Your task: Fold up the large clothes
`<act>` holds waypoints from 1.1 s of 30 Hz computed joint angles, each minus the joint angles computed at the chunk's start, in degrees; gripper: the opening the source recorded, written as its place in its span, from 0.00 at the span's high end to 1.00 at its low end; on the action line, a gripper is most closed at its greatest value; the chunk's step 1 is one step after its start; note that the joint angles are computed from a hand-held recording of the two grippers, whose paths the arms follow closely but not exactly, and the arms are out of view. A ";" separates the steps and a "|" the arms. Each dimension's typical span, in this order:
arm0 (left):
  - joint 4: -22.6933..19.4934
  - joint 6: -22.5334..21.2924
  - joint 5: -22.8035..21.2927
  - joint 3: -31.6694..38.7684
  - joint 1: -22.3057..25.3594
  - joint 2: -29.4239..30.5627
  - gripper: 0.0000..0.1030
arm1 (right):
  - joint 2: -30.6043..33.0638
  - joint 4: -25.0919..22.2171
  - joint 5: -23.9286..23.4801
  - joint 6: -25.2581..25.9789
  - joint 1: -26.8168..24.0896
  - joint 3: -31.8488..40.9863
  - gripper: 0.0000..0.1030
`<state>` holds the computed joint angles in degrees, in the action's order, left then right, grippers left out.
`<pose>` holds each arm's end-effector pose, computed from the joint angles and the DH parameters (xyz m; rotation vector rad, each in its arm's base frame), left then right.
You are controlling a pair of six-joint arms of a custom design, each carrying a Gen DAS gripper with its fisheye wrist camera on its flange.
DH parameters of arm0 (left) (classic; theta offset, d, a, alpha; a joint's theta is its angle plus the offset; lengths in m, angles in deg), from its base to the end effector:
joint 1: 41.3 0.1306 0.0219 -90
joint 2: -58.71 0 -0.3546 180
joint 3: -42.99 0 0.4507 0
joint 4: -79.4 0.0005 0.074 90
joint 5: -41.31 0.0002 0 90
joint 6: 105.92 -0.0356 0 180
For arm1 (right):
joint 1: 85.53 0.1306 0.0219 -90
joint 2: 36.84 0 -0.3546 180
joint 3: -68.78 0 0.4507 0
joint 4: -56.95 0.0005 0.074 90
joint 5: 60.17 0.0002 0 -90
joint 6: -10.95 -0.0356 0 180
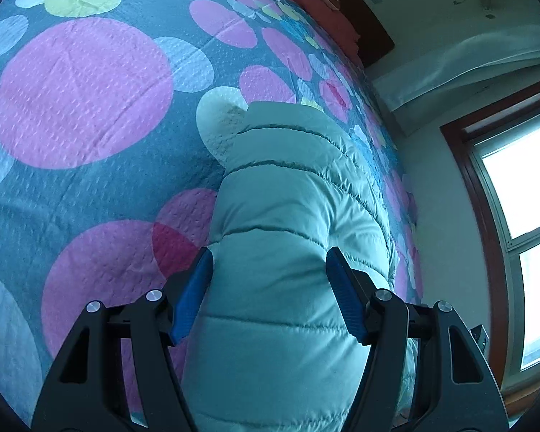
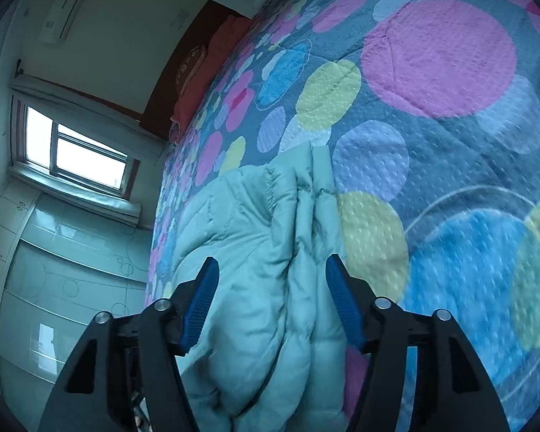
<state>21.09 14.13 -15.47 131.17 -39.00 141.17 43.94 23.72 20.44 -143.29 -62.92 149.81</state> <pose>0.4871 -0.0005 0.4445 -0.4526 2.4641 -0.9243 0.4662 0.1999 0.4230 0.7306 2.2142 1.0087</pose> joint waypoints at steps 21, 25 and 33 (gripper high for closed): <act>-1.81 -7.52 -5.63 -6.58 -1.96 -5.18 0.47 | -2.56 -3.88 1.58 -1.17 7.23 -6.68 0.75; -0.71 -8.28 -5.72 -7.65 -1.87 -5.17 0.47 | -3.02 -1.04 1.27 -2.24 7.14 -8.92 0.80; -1.09 -9.30 -6.98 -7.38 -2.44 -5.43 0.48 | -3.90 0.19 1.71 -2.42 7.26 -10.16 0.80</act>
<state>20.00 4.82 -22.45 123.80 -41.44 135.74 40.03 23.91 22.14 -145.71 -55.66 139.64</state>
